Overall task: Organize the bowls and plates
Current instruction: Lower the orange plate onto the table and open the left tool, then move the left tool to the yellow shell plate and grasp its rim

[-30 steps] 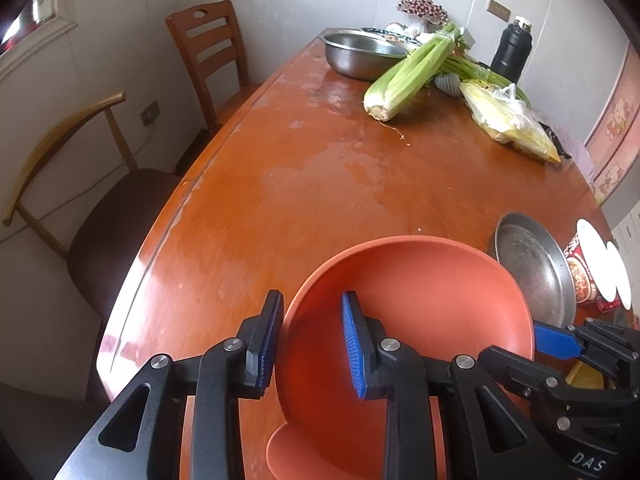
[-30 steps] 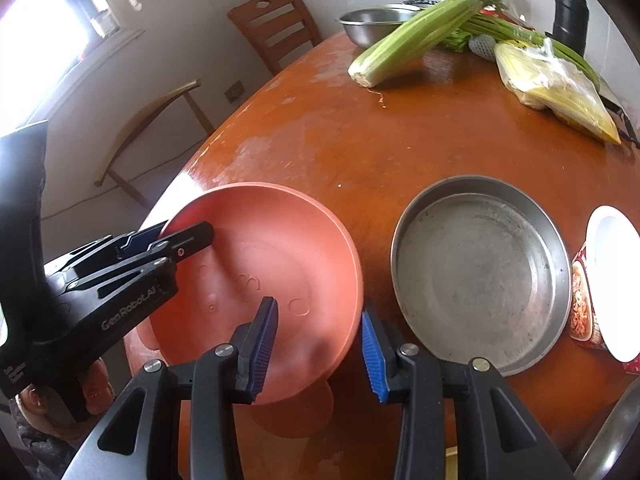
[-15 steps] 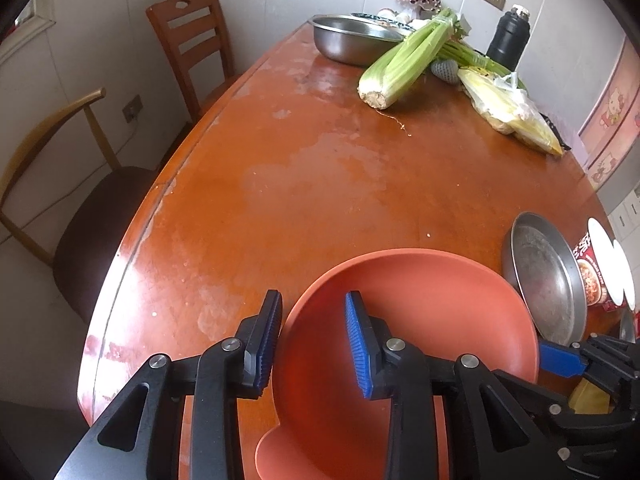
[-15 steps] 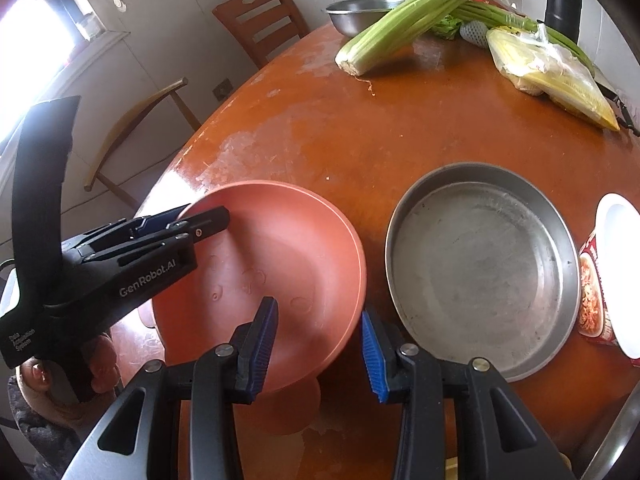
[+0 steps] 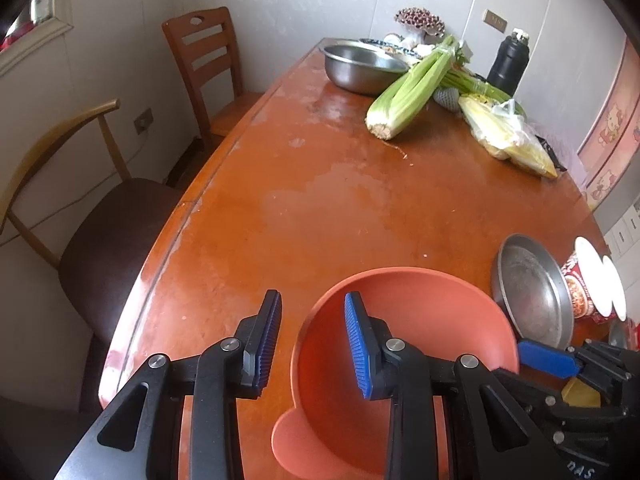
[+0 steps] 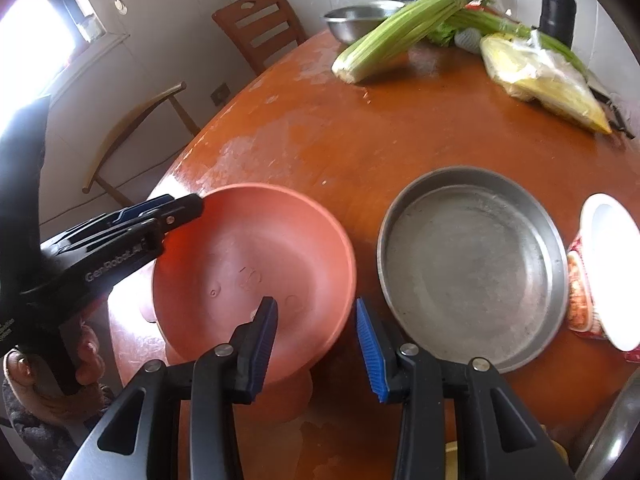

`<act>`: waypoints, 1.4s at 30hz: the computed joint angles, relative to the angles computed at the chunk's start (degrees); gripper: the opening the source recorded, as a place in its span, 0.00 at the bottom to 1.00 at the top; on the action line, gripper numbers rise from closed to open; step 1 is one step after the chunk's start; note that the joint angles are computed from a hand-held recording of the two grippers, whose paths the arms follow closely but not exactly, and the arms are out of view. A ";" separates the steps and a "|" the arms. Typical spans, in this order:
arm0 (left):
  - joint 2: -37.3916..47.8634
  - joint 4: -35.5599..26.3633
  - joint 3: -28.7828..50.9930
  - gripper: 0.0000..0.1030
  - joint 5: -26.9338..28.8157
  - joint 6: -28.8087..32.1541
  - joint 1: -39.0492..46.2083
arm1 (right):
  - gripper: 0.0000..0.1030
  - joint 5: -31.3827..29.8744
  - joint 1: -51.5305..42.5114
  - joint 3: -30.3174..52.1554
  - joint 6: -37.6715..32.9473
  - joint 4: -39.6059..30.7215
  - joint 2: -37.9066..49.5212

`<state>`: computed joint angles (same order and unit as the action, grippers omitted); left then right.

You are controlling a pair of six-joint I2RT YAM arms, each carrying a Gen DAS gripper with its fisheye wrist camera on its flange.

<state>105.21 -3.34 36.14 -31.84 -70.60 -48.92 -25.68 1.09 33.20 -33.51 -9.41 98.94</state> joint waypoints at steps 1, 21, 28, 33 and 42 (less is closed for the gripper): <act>-0.61 -0.89 0.09 0.33 -0.50 -0.65 -0.72 | 0.40 0.08 -0.23 -0.42 -0.08 0.17 -0.80; 2.15 -19.62 17.74 0.38 -7.48 -7.78 -16.81 | 0.40 -9.57 -21.48 -1.77 -16.05 -13.39 -14.25; 5.09 -20.39 22.84 0.38 -7.03 -6.89 -19.41 | 0.41 -13.06 -35.11 -0.64 -28.77 -21.57 -14.26; 6.09 -20.24 25.30 0.40 -6.58 -5.34 -20.83 | 0.41 -14.44 -44.91 1.07 -39.33 -28.08 -13.03; 11.67 -22.15 31.37 0.43 -5.16 -4.88 -22.17 | 0.41 -13.10 -57.38 5.44 -52.40 -34.45 -6.57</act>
